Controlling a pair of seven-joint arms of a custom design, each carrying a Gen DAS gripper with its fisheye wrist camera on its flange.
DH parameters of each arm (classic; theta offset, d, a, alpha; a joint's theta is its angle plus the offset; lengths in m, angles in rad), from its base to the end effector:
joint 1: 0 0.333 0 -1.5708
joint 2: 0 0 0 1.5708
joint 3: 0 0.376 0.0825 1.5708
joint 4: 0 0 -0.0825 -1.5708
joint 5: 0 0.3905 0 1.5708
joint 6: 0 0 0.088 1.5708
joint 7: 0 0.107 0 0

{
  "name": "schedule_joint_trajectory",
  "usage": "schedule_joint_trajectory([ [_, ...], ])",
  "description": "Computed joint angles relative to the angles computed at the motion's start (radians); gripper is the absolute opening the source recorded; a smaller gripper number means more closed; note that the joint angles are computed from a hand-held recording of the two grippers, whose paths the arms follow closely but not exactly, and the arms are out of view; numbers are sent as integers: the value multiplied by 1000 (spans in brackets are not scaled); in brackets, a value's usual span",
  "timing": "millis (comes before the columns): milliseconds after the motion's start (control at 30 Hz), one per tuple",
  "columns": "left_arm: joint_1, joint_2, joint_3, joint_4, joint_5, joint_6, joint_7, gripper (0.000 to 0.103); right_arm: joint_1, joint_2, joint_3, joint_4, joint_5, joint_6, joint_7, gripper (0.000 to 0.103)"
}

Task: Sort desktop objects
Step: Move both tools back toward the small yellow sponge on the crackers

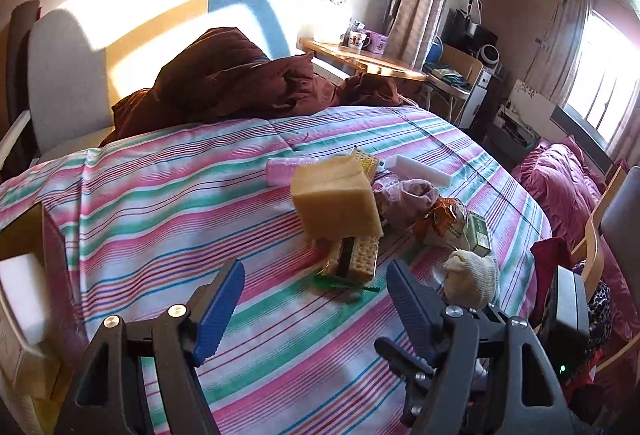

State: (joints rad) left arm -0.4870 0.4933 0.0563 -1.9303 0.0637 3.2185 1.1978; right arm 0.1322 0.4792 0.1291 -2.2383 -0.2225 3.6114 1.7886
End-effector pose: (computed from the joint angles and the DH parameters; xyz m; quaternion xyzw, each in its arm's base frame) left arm 0.6379 -0.3062 0.3733 -0.6043 0.6962 -0.3508 0.1642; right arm 0.5923 0.1796 0.3108 -0.7104 0.5532 -0.2034 0.3847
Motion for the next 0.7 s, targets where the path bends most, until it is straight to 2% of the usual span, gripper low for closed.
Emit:
schedule_joint_trajectory([
  [33, 24, 18, -29, 31, 2, -16, 10, 80, -6, 4, 4, -2, -6, 7, 2, 74],
  [167, 86, 83, -103, 142, 8, -58, 32, 83, -54, 18, 38, 1, -62, 30, 39, 76],
  [300, 55, 153, -69, 260, 35, -107, 30, 84, -80, 34, 56, 16, -103, 28, 79, 76],
  [567, 122, 255, -142, 388, 42, -148, 56, 85, -114, 57, 74, 30, -178, 51, 130, 78],
  [667, 125, 288, -145, 436, 39, -181, 60, 85, -143, 69, 92, 37, -227, 65, 161, 79],
  [700, 144, 302, -171, 453, 30, -196, 68, 85, -150, 72, 95, 40, -242, 68, 172, 79],
])
